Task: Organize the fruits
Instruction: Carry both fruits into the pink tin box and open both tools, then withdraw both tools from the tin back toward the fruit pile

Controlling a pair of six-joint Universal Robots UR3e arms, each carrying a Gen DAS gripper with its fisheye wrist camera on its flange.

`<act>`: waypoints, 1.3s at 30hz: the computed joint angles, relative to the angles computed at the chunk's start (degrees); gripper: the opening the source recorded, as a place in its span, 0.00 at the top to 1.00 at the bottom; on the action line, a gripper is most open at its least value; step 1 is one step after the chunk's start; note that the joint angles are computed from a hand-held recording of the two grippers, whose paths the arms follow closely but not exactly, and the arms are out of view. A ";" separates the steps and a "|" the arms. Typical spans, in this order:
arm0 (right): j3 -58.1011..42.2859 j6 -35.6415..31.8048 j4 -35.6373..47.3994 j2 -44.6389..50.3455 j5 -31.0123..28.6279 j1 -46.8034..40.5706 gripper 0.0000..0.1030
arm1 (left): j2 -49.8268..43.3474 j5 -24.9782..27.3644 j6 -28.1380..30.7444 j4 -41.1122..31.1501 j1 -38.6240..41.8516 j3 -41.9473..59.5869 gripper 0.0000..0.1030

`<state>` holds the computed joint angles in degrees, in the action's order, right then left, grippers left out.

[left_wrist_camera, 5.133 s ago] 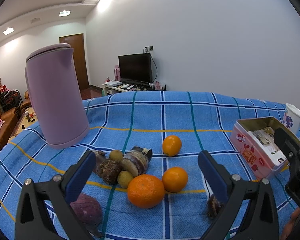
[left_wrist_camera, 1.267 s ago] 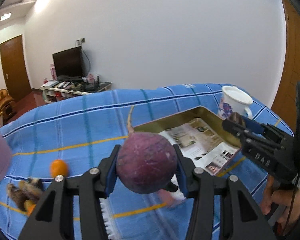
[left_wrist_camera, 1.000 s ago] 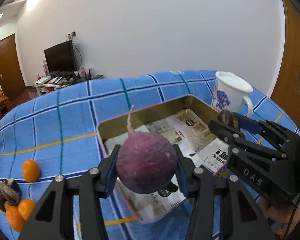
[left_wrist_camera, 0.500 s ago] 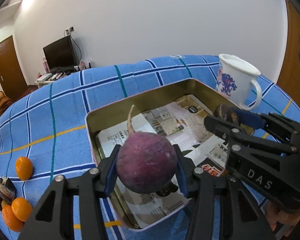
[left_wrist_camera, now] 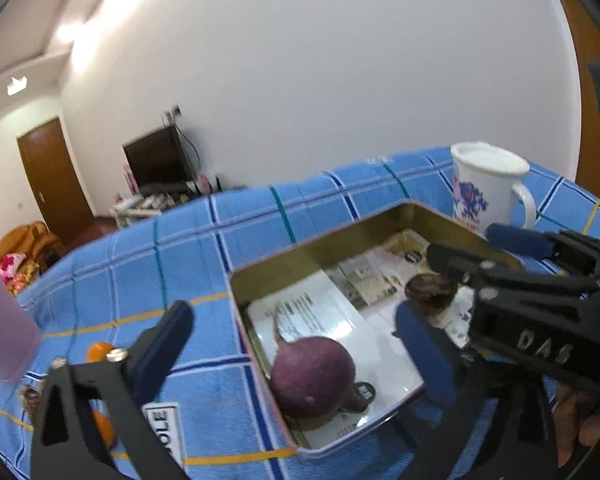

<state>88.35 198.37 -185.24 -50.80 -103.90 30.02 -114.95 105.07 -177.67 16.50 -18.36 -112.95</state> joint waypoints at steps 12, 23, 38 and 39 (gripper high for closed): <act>5.00 -3.20 -31.15 4.68 -13.93 4.13 0.22 | 3.35 -0.83 -0.63 5.17 3.69 -6.83 0.00; 6.22 1.20 -28.54 2.87 -16.29 4.58 0.21 | 8.11 -2.74 -0.92 10.42 9.02 -16.35 0.00; -0.18 7.39 -14.81 4.07 -15.29 8.04 0.21 | 18.50 -11.49 3.24 12.48 22.09 -30.41 0.00; -1.53 6.71 -13.94 4.68 -15.97 8.76 0.21 | 19.14 -12.11 3.69 12.71 23.22 -31.37 0.00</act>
